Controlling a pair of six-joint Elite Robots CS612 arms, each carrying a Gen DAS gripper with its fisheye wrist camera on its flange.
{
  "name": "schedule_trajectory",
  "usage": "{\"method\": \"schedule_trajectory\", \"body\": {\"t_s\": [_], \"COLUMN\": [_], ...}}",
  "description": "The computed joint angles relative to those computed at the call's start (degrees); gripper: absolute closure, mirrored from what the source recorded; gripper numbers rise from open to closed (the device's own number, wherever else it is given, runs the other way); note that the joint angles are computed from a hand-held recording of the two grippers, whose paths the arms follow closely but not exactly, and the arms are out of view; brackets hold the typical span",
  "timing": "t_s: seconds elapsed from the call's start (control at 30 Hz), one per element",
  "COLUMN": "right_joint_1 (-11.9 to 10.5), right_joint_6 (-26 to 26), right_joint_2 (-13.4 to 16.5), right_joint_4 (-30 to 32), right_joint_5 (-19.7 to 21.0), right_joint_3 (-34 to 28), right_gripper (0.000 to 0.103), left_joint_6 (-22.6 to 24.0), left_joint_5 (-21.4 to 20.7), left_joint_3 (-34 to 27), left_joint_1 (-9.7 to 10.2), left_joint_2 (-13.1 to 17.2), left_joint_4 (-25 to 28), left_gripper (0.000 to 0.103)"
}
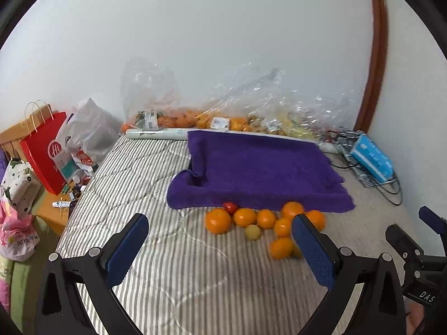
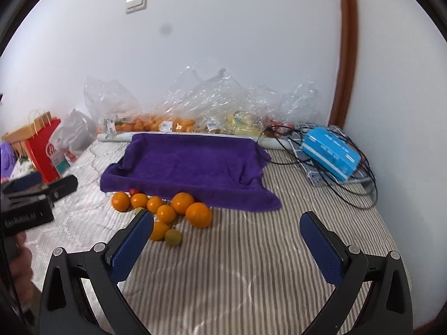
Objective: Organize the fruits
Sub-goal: 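Close the right tool on a large orange while the left tool grasps another orange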
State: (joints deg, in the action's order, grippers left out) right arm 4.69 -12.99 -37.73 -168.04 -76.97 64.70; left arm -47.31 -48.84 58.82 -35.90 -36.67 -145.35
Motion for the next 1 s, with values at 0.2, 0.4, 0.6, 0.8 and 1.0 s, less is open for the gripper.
{"method": "schedule_trajectory", "body": {"t_s": [0.2,0.4,0.6,0.8,1.0], "right_joint_1": [1.18,1.84,1.88,2.11,2.34], "right_joint_6": [-2.76,-3.06,-2.97,-4.25,-5.39], "right_joint_2": [5.74,10.31,13.24,15.18,16.56], "right_joint_4": [10.85,18.61,22.60,24.97,26.16], "right_joint_5": [-0.55,0.16,1.91,2.41,2.51], "right_joint_3": [-8.91,-16.08,-20.73,-23.93,-26.15], "right_gripper": [0.005,0.027,0.033,0.041,0.051], "left_joint_6": [-0.95,-2.26,-2.49,-1.36,-0.80], "left_joint_5": [-4.17,-9.02,-12.28,-12.93,-13.97], "left_joint_3": [-3.69,-6.23,-6.69,-6.19,-5.87], "left_joint_1": [2.15,4.02,4.94,5.11,5.29], "left_joint_2": [2.68,4.72,5.54,5.68,5.75], "left_joint_4": [5.21,7.68,7.23,5.92,5.26], "left_gripper": [0.002,0.005,0.005,0.005,0.007]}}
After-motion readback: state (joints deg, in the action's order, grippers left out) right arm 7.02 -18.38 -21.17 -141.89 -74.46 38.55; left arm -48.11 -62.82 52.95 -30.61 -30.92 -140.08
